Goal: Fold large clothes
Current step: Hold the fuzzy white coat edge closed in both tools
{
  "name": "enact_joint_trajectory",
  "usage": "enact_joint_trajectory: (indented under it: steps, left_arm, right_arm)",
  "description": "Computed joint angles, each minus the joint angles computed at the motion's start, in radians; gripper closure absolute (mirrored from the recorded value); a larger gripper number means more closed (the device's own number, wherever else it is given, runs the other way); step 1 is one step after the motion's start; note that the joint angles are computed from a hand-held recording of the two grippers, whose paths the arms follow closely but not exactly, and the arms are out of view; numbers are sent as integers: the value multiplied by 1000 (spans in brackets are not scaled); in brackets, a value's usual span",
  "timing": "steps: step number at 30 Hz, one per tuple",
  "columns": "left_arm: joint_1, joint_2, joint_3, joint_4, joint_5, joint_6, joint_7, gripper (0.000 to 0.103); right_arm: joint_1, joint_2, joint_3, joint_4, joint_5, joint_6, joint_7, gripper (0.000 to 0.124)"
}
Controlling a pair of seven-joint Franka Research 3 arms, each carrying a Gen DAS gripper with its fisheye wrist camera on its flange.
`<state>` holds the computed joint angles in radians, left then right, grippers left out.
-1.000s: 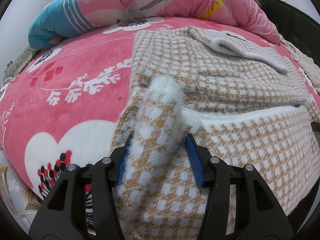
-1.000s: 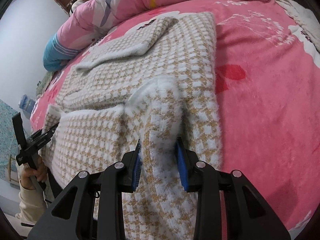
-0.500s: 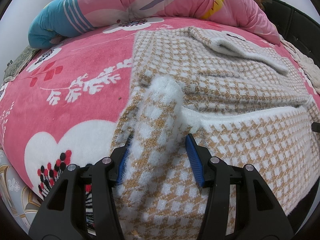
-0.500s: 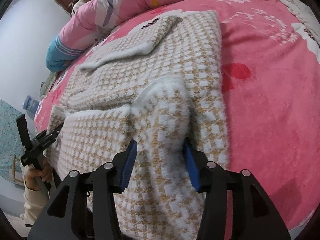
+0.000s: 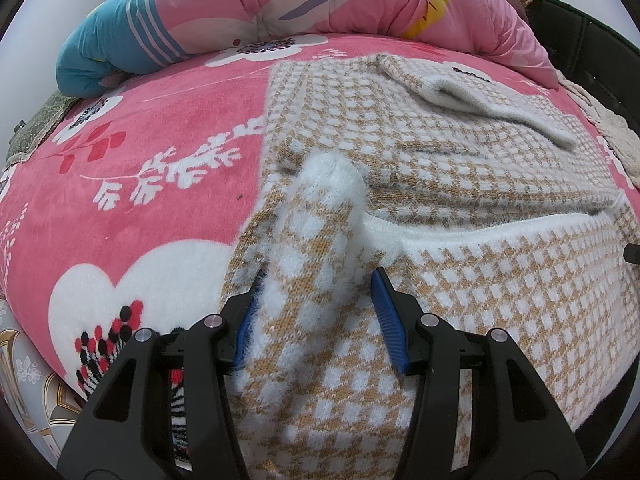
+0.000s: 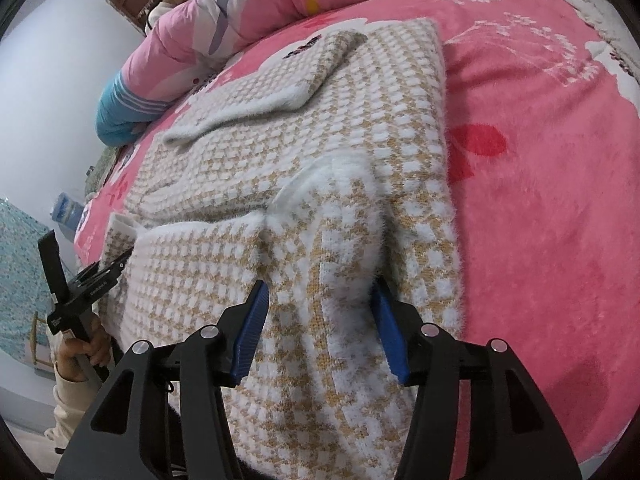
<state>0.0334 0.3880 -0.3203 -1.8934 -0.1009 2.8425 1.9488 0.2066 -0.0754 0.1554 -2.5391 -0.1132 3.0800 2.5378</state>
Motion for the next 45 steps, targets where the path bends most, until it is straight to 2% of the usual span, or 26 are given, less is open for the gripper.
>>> enact_joint_trajectory:
  steps: [5, 16, 21, 26, 28, 30, 33, 34, 36, 37, 39, 42, 45]
  left_arm:
    - [-1, 1, 0, 0, 2, 2, -2, 53]
    - [4, 0, -5, -2, -2, 3, 3, 53]
    - [-3, 1, 1, -3, 7, 5, -8, 53]
    - [-6, -2, 4, -6, 13, 13, -16, 53]
    - [-5, -12, 2, -18, 18, 25, -13, 53]
    - [26, -28, -38, -44, -10, 54, 40, 53]
    - [35, -35, -52, -49, -32, 46, 74, 54]
    - [28, -35, -44, -48, -30, 47, 70, 55]
    - [-4, -30, -9, -39, -2, 44, 31, 64]
    - [0, -29, -11, -35, -6, 41, 30, 66]
    - [16, -25, -26, -27, -27, 38, 41, 78]
    - [34, -14, -44, -11, -57, 24, 66, 80]
    - [8, 2, -13, 13, -33, 1, 41, 79]
  right_arm:
    - [-25, -1, 20, 18, -115, -39, 90, 72]
    - [-14, -4, 4, 23, -162, -54, 134, 72]
    - [-25, -1, 3, 33, -213, -74, 183, 80]
    - [-31, -27, 16, 42, -316, -157, 271, 98]
    - [-30, -42, 25, 46, -358, -197, 298, 101]
    - [-26, -55, 34, 56, -397, -246, 313, 101]
    - [-20, -55, 31, 67, -433, -280, 322, 101]
    - [-18, -52, 26, 68, -434, -272, 322, 104]
    - [-14, -45, 21, 73, -441, -271, 327, 107]
    - [-11, -44, 22, 78, -451, -285, 331, 108]
    - [0, -45, 26, 93, -470, -323, 328, 109]
    - [21, -37, 26, 123, -493, -391, 313, 109]
    - [34, -25, 11, 134, -496, -410, 317, 109]
